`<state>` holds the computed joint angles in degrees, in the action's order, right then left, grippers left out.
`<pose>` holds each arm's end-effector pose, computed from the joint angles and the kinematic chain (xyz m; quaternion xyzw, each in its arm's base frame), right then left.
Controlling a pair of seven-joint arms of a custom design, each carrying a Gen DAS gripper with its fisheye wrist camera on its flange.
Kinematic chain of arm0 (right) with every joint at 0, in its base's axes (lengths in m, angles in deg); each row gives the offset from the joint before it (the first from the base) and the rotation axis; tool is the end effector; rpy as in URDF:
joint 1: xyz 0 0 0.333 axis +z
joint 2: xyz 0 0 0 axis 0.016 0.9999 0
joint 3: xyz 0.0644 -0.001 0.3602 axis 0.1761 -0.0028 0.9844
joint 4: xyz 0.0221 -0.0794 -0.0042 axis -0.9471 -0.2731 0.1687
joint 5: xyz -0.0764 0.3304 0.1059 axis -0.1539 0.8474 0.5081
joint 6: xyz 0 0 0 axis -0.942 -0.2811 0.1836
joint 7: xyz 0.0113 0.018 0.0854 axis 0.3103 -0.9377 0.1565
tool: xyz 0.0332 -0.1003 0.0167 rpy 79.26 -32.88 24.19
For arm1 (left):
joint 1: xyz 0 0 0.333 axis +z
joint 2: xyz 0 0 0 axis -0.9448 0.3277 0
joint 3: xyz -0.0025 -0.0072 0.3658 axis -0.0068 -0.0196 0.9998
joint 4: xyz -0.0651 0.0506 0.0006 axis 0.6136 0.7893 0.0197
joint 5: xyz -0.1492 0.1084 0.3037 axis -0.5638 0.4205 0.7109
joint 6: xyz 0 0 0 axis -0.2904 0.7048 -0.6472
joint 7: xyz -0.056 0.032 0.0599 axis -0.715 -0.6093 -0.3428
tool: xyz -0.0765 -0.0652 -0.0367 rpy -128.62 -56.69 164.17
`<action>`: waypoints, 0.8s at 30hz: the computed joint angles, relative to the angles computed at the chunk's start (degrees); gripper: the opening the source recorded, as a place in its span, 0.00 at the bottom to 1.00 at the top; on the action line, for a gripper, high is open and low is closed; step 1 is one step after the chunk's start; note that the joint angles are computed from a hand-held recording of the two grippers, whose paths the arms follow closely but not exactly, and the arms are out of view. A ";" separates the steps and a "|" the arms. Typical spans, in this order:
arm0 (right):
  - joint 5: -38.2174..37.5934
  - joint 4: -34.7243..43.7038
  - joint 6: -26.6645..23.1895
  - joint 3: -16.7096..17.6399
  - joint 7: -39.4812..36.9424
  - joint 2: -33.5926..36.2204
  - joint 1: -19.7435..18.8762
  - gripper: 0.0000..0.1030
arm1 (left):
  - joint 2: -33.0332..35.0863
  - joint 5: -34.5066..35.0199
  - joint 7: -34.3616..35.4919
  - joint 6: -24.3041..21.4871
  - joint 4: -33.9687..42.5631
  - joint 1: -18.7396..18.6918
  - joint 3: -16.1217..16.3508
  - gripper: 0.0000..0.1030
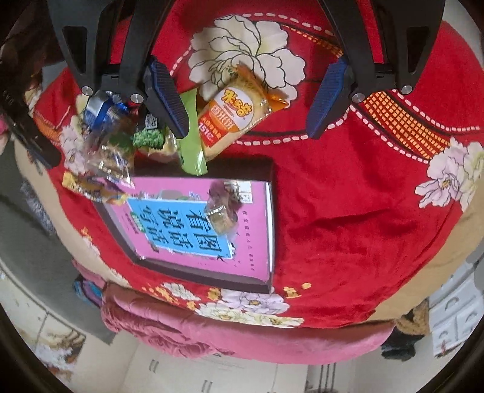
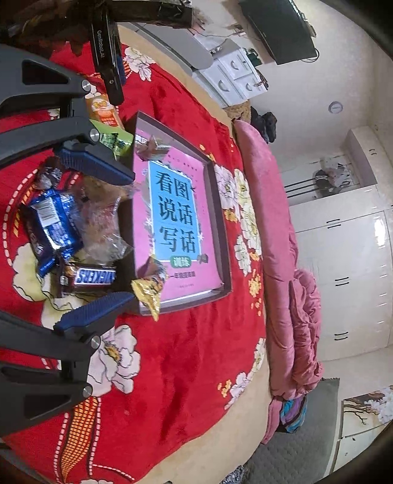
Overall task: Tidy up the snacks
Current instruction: 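Withdraw both open tools from the tray back toward the snack pile, then grasp the yellow bread bag with the left tool while the right tool grasps the clear plastic bag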
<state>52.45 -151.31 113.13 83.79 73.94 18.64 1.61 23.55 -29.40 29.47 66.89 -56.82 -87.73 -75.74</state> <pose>0.7144 0.0871 0.4784 -0.7730 0.4599 -0.1305 0.4170 0.6221 -0.2524 0.4549 -0.8069 0.5035 -0.2389 0.1958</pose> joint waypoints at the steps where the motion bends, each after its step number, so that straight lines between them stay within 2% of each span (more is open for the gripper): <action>1: -0.26 -0.29 0.10 -0.13 0.08 -0.12 0.12 0.71 | 0.14 -0.33 0.94 -0.48 0.20 0.12 -0.30 0.78; 16: -4.59 -2.79 -0.32 -1.49 2.95 -1.11 1.19 0.71 | 0.37 -5.93 9.33 -1.57 -0.77 1.48 -2.04 0.78; 24: -10.89 -1.72 -1.70 -3.22 8.67 0.26 2.70 0.71 | 1.57 -8.95 12.45 -3.44 0.66 1.44 -2.33 0.78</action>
<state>41.56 -153.03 111.44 80.57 82.60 18.90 4.31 25.12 -38.35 41.92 63.45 -56.16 -86.29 -78.08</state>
